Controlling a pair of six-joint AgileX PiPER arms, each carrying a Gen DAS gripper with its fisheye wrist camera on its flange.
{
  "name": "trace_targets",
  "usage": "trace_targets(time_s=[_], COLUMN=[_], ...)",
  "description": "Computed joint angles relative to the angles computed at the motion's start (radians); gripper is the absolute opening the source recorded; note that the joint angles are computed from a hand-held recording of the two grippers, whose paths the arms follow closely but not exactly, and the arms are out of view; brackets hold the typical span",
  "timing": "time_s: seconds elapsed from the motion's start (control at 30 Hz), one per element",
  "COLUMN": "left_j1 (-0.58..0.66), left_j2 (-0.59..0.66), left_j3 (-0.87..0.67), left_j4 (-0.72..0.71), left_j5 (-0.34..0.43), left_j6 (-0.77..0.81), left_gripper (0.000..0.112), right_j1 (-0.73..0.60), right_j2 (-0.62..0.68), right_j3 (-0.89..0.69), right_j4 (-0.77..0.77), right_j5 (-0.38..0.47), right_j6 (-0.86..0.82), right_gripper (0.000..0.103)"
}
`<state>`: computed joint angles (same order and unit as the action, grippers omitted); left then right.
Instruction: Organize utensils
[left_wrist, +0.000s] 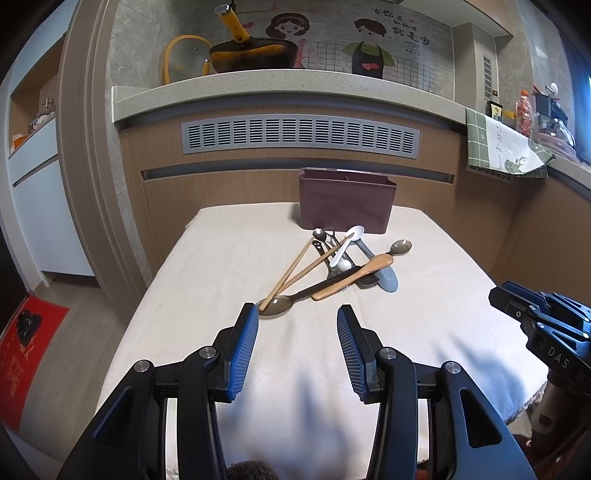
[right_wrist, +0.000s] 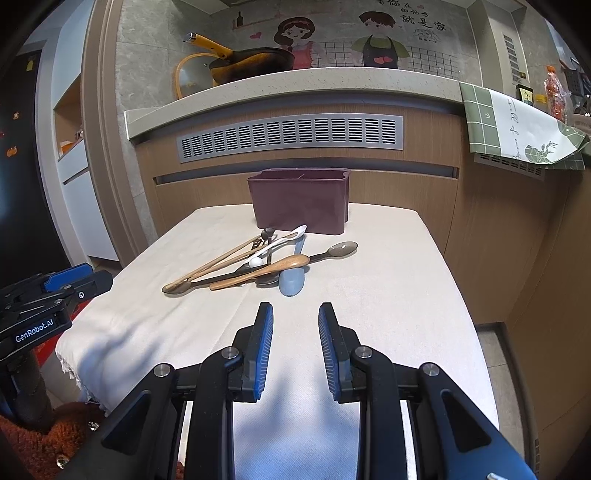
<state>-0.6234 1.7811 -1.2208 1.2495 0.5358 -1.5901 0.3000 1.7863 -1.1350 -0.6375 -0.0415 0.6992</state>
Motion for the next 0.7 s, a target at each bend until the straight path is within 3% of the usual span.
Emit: trace_targets(time_s=[0.33,0.7], left_j1=[0.002,0.007], left_j2=[-0.003,-0.004], left_j3=[0.004,0.007], left_j4=[0.003,0.002], left_j5=[-0.002,-0.010], left_j6=[-0.004,0.000], left_gripper=[0.046,0.046], right_j1=[0.000,0.001], right_j2=[0.001,-0.004], right_j3=[-0.004,0.001], right_j4=[-0.123,-0.029], right_j5=[0.006,0.006], right_j6=[0.124,0.032], right_gripper=[0.025,0.025])
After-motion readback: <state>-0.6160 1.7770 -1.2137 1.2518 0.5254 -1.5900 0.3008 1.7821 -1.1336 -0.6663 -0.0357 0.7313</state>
